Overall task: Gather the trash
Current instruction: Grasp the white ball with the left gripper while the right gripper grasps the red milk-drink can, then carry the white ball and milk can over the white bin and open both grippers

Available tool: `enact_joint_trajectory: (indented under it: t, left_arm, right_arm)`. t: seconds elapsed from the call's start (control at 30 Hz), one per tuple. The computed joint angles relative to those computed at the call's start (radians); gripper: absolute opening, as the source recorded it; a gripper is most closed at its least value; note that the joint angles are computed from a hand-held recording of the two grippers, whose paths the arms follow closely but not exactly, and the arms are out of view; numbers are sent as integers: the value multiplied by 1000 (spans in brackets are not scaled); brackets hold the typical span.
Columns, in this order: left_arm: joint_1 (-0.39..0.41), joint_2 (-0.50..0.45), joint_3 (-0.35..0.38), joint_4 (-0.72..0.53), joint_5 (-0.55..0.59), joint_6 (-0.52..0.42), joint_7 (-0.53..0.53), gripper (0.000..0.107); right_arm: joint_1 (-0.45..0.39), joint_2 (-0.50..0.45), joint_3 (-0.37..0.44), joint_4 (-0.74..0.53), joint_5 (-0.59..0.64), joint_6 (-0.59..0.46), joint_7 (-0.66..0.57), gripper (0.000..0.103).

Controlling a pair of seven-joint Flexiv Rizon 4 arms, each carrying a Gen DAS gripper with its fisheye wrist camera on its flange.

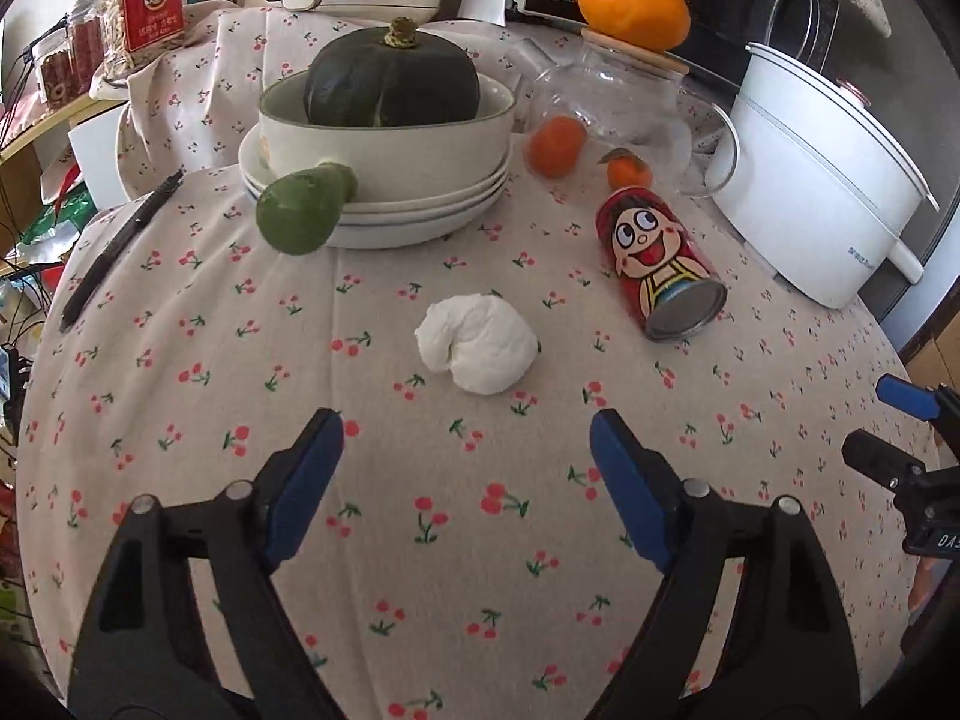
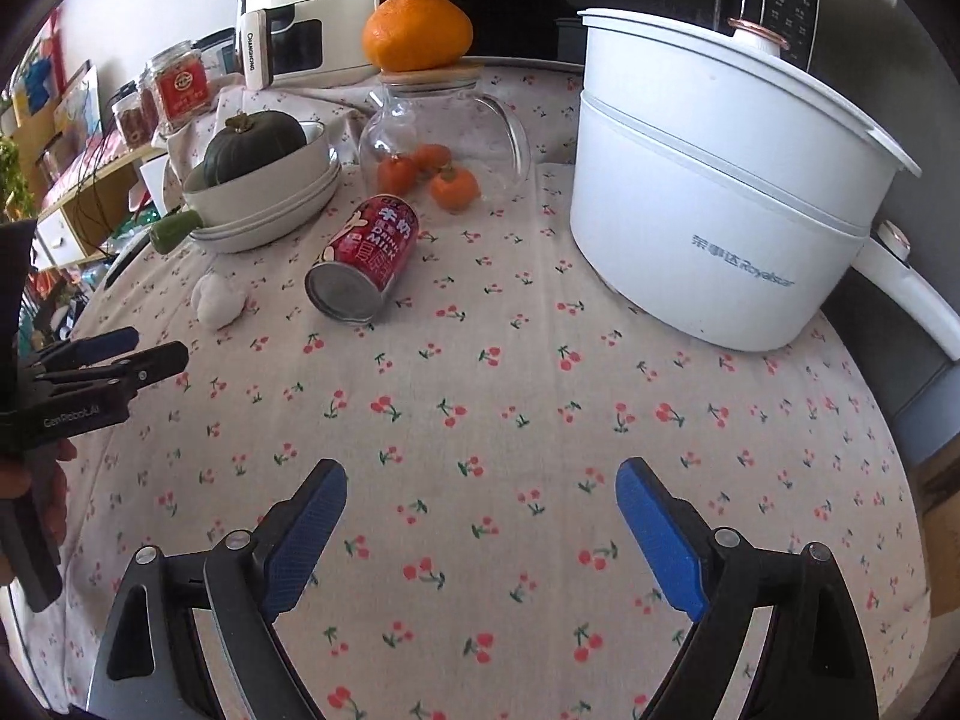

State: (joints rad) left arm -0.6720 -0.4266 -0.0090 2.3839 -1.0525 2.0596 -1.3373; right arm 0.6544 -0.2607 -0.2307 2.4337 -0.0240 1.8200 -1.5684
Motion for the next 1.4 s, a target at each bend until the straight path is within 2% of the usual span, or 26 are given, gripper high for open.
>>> enact_joint_trajectory:
  t: [0.07,0.13,0.2,0.27,0.3,0.43,0.53,0.63,0.7,0.8,0.93,1.03,1.07,1.1,1.17,1.23,1.4]
  left_arm:
    - [43,-20,-7,-26,55,-10,-26,83]
    - [91,-30,-21,-43,116,-35,-63,74]
    - [114,-36,-4,-53,199,-71,-121,50]
    - [76,-45,26,-65,152,-67,-87,37]
    - [96,-40,28,-57,207,-73,-126,35]
    - [229,-2,-38,10,408,-41,-283,34]
    - [257,29,-38,58,502,-21,-351,33]
    - [172,44,31,84,467,-10,-317,33]
    - [171,55,33,102,473,-6,-321,33]
    - [148,63,48,115,449,-3,-304,33]
    - [164,63,39,126,452,0,-308,33]
    - [152,64,45,131,430,2,-306,33]
    - [140,65,50,131,410,2,-300,33]
    - [127,68,53,132,390,-1,-291,33]
    - [76,80,70,133,319,-12,-246,33]
    - [8,97,84,131,214,-20,-173,33]
    - [-157,155,57,114,-143,-4,71,33]
  right_arm:
    - [-80,-45,78,-45,-18,16,12,93]
    - [-118,-77,115,-80,-32,19,18,93]
    - [-133,-101,129,-109,-40,17,25,93]
    - [-185,-122,178,-136,-62,17,36,93]
    - [-202,-131,196,-147,-70,22,41,93]
    - [-244,-157,248,-181,-96,29,65,93]
    - [-233,-175,259,-207,-112,14,86,93]
    - [-296,-206,350,-247,-157,-1,113,93]
    - [-292,-222,365,-268,-171,-9,135,93]
    - [-202,-244,298,-294,-145,5,178,92]
    - [-53,-262,160,-303,-82,31,210,88]
    - [20,-271,85,-310,-51,23,212,69]
    - [37,-272,65,-311,-44,17,213,57]
    - [42,-272,59,-311,-42,11,214,55]
    - [30,-258,70,-297,-42,15,215,55]
    - [-15,-229,115,-276,-56,12,211,55]
    - [-48,-105,136,-176,-71,-1,186,54]
